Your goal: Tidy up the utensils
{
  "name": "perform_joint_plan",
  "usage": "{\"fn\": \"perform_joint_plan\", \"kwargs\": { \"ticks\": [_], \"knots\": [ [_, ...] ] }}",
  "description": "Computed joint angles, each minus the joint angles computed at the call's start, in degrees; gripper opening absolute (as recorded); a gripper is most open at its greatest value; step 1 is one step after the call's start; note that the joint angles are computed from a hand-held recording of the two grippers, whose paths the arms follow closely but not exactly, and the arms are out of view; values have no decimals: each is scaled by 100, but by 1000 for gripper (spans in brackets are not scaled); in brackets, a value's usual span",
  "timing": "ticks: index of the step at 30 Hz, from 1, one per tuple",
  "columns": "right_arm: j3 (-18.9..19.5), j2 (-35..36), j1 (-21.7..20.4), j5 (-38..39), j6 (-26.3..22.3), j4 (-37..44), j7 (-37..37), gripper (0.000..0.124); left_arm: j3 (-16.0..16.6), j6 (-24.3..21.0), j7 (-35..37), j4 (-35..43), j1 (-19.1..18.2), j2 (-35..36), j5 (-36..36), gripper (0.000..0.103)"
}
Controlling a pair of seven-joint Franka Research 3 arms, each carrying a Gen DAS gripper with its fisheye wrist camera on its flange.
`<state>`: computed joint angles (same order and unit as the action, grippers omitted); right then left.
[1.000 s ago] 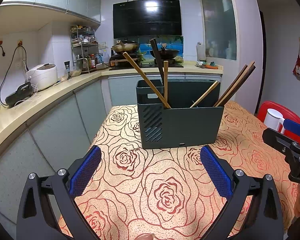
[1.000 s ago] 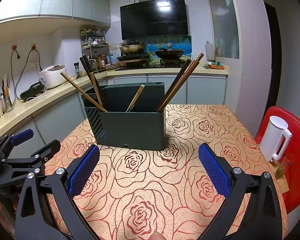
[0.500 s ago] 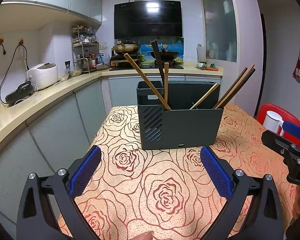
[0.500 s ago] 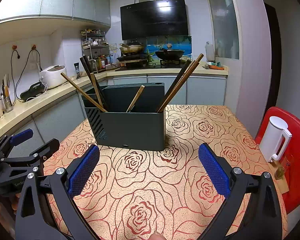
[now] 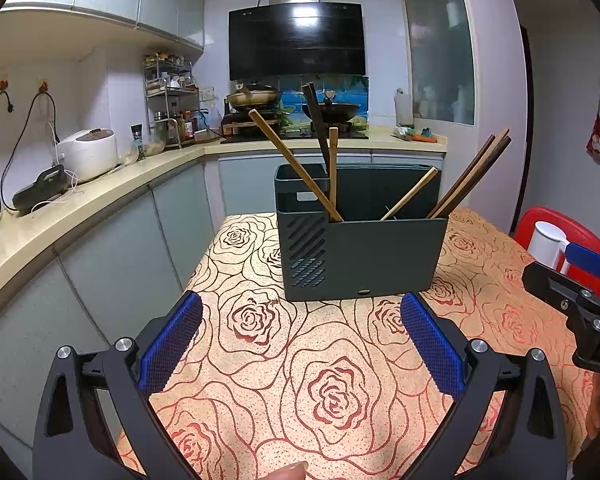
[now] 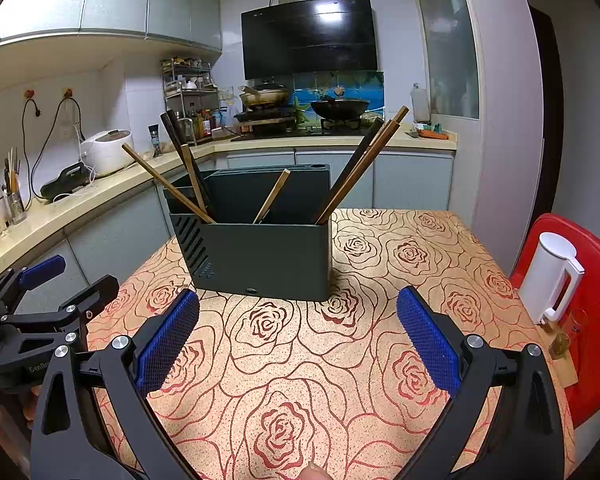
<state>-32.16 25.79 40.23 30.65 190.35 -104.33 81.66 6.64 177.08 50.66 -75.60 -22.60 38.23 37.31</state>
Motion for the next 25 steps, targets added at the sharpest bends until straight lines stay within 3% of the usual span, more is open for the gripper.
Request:
{"fn": "perform_joint_plan", "kwargs": {
  "ticks": [10, 17, 25],
  "knots": [
    [-32, 15, 19, -22, -43, 19, 32, 96, -219, 25, 178, 13, 179, 33, -207, 96],
    [40, 18, -65, -101, -53, 28, 104, 96, 211, 141, -115, -29, -95, 24, -126, 96],
    [107, 9, -114, -122, -22, 10, 103, 96, -187, -136, 91, 73, 171, 53, -273, 96]
  ]
}}
